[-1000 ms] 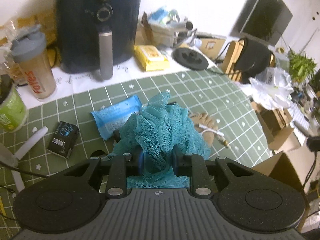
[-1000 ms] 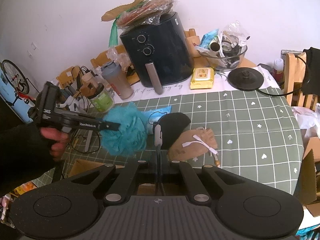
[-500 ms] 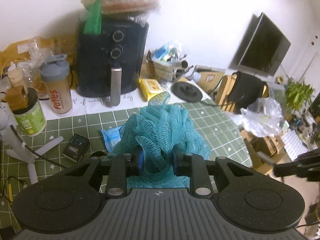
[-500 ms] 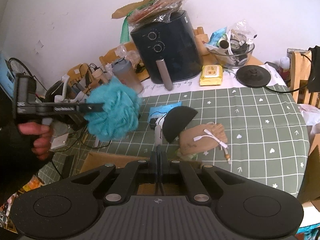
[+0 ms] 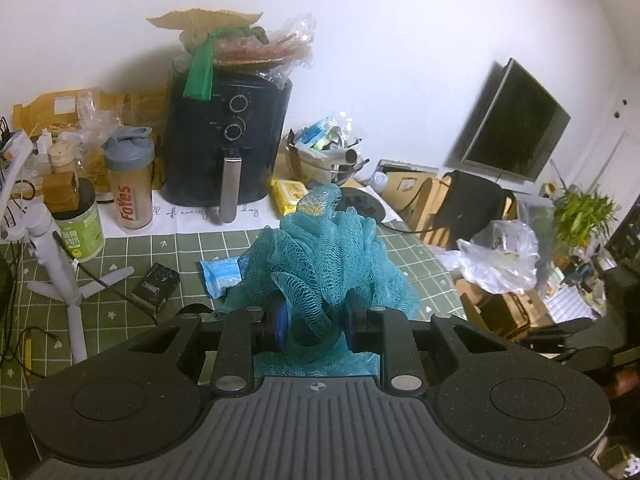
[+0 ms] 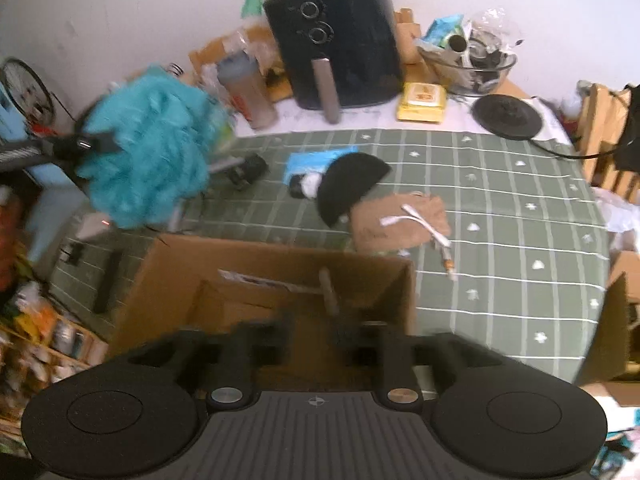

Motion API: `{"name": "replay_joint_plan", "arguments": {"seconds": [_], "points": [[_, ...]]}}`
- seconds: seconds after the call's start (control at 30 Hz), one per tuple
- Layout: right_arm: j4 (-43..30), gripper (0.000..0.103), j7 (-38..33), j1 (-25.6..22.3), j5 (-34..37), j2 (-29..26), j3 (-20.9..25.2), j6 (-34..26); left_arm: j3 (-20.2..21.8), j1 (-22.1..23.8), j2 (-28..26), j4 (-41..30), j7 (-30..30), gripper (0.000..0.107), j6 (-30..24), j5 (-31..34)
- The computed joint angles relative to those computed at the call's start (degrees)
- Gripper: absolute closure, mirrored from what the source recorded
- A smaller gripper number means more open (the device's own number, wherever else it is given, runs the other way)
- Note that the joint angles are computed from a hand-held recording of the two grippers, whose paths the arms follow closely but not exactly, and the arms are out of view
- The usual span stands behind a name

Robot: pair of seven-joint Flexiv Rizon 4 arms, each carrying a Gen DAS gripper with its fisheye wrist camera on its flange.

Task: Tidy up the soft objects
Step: 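Lift the loofah with the left tool and carry it over the box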

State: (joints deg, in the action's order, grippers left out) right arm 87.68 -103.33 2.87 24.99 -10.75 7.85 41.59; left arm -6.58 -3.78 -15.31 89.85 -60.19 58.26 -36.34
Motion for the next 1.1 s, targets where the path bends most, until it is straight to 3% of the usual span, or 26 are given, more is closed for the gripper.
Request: {"name": "replay_joint_plan", "arguments": {"seconds": [0.03, 0.17, 0.6, 0.77, 0.87, 0.93, 1.1], "points": [[0.4, 0.015, -0.4, -0.1, 0.5, 0.3, 0.2, 0.2, -0.1, 0.0, 0.5, 0.7, 0.3, 0.081, 0.3, -0.5], [2.1, 0.001, 0.3, 0.2, 0.2, 1.5, 0.1, 1.3, 0.0, -0.4, 2.4, 3.1, 1.2, 0.081, 1.1, -2.0], [5.0, 0.0, 2.0, 0.9, -0.6, 4.2, -0.7, 1.2, 0.7, -2.5, 6.3, 8.4, 4.7, 0.081, -0.3, -5.8], [6.1, 0.0, 2.2, 1.3, -0.5, 5.1, -0.8, 1.7, 1.2, -3.0, 6.7, 8.5, 5.2, 0.079, -4.0, -4.2], [6.7, 0.0, 2.6, 1.5, -0.8, 5.6, -1.0, 2.0, 1.9, -3.5, 6.3, 8.0, 3.1, 0.064, -5.7, 0.9], [7.2, 0.0, 3.3, 1.7, -1.4, 5.9, -1.1, 2.1, 2.1, -3.8, 6.5, 8.5, 2.1, 0.047, -5.4, 2.7], [8.4, 0.0, 4.4, 2.0, -2.5, 6.9, -1.3, 2.2, 2.6, -3.9, 7.7, 10.3, 0.4, 0.041, -5.2, 3.5]]}}
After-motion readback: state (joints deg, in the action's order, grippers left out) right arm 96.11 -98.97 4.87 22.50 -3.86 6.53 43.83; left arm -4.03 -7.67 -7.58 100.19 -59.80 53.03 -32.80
